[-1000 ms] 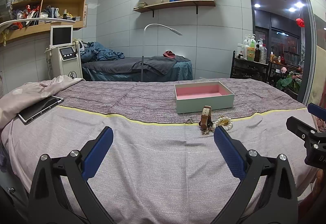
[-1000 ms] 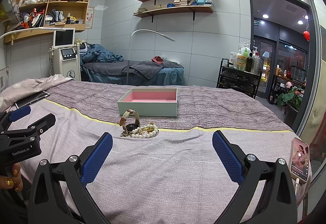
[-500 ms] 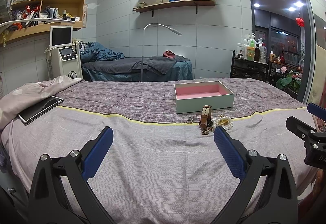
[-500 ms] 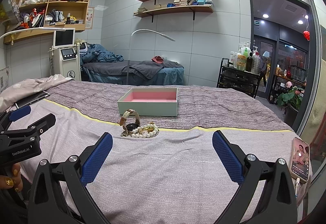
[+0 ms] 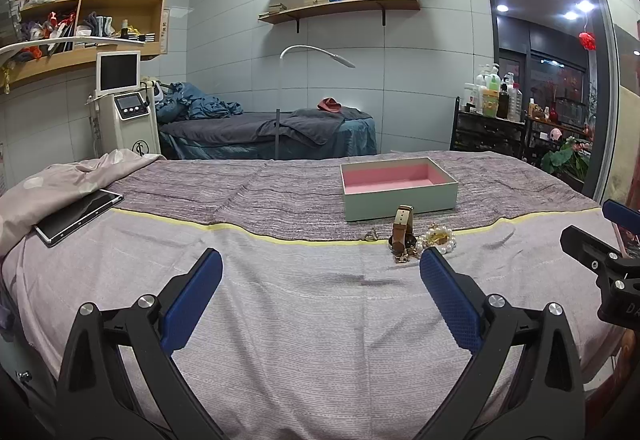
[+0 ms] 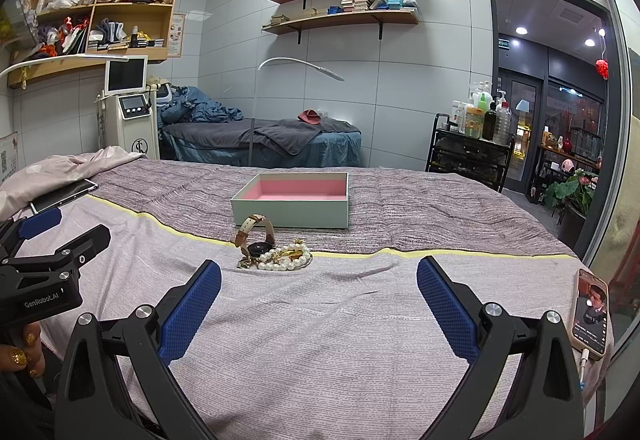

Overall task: Organize jewelry
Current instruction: 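Grasp the beige-strap watch with the left gripper while the right gripper grasps the pearl bracelet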

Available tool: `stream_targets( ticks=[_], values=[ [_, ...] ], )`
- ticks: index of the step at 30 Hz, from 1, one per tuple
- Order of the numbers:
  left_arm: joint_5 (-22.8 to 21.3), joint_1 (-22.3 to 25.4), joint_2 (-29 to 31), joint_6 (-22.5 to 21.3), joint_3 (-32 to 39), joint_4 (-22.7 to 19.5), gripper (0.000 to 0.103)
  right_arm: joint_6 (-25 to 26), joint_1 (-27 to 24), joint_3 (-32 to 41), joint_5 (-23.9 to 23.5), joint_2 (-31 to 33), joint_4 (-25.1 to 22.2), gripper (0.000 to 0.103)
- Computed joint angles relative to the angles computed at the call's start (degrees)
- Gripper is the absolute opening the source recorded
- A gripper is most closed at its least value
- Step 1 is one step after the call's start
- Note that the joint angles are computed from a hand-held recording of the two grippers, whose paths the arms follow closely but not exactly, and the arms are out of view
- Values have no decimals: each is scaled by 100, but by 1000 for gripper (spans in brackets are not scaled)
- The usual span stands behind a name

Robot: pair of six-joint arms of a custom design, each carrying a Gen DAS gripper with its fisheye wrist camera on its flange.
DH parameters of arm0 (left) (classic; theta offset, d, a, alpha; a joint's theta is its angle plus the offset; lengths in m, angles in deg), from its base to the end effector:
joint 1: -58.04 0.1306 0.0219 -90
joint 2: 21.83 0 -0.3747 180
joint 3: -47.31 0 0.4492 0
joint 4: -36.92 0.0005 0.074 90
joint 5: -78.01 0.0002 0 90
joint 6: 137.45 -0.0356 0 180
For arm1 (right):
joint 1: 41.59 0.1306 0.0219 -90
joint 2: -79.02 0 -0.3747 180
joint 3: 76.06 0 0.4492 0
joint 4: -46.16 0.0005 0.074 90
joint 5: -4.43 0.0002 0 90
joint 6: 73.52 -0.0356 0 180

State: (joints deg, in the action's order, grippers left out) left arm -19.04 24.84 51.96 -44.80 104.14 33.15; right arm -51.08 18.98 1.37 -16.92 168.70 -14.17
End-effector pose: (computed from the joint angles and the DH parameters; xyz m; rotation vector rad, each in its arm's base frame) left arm 0.3779 -0.2427 0.3205 0.4314 1.8928 -0.2987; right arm 0.2674 0.4055 0.3270 0.3187 1.9116 -0.3100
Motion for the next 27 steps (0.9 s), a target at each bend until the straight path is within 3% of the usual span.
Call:
stream_targets(
  ticks=[11,19,23,27],
  values=[
    [18,-9,70,-7,52,-56,98,-59,10,-48,-29,-52,-62,96],
    [67,6,222,-17,166,-208,98,204,-104,-58,-219,44,269,96],
    [242,27,390,-53,307,-436,98,483,-205,-144,-488,14,589,96],
    [528,75,736,-125,582,-775,98,1131,-452,-301,-1219,-26,1187,96]
  ],
)
